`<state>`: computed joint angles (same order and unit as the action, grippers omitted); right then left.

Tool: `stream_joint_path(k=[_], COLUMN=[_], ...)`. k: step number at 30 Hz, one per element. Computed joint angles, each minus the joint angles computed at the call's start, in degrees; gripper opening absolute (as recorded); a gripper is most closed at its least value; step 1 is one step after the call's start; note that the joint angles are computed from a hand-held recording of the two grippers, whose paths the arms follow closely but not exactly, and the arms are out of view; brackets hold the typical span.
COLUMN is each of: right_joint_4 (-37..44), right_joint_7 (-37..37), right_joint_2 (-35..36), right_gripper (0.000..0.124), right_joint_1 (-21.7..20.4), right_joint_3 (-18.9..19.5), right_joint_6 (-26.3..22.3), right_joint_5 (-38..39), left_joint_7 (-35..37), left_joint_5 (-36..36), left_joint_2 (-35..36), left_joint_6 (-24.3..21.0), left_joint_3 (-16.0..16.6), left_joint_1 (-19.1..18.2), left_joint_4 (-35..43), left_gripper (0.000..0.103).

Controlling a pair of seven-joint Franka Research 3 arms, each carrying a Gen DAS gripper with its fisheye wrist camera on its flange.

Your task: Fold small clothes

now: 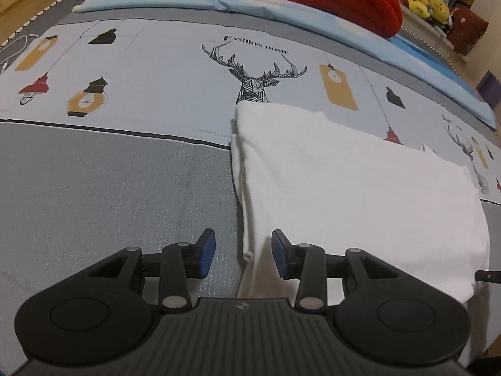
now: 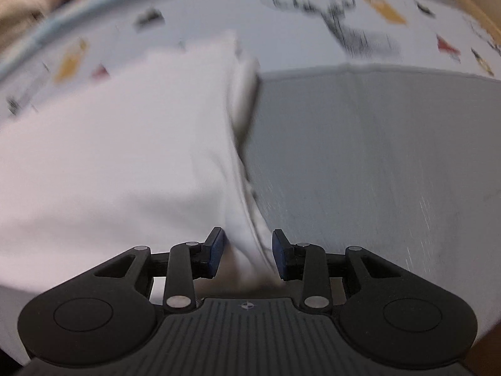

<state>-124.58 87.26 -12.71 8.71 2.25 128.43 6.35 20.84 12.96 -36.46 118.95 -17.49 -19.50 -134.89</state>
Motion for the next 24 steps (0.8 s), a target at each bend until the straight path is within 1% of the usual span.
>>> stream_joint_path(k=[4,8,12,16,17,21,22,23,24], right_joint_4=[-0.95,-3.38,-4.71,-5.39,-5.62,-5.92,-5.99,-6.20,-6.33], right_joint_7=[-1.09,-2.37,-4.96,-6.59,-6.80,-7.44,-7.67,-7.70,-7.82], right_joint_2=[-1.23,-4.27,-5.73,-6.81,-7.12,-7.24,-7.34,-7.51,-7.56], right_gripper=[0.035,0.035,0.036,0.036,0.035,0.036,0.036,0.036,0.036], right_joint_1=[0.08,0.11,0.12,-0.51,-0.70,-1.38,-1.43,-1.51,-1.59], right_joint_3=[-0.01,-0.73,-1.83,-2.68,-2.82,-3.26,-3.32,-3.17,-3.05], right_joint_6=[1.10,5.93,9.73,11.49,11.96,13.08,13.18,13.46,13.83], right_joint_5=[-0.10,2.63,6.83,9.46,10.04,11.79,12.17,12.27,12.27], left_joint_7=[0.30,0.40,-0.02,0.18,0.64,2.93,3.45,4.42,5.25], left_joint_5=[-0.15,-1.58,-4.77,-8.65,-9.13,-8.36,-8.23,-8.24,-8.10], left_joint_2=[1.24,1.64,0.70,0.11,0.22,1.43,1.69,1.94,2.21], left_joint_6=[1.08,3.10,6.77,10.80,11.70,13.55,13.96,14.60,14.58], left_joint_3=[0.59,1.64,3.50,5.32,5.47,4.78,4.64,4.73,4.65], left_joint_1=[0.34,0.41,0.48,0.27,0.23,0.61,0.58,0.32,0.18], left_joint_4=[0.03,-0.90,-3.63,-6.48,-6.90,-6.78,-6.70,-6.74,-6.53], left_gripper=[0.044,0.044,0.044,0.044,0.046,0.047,0.045,0.034,0.029])
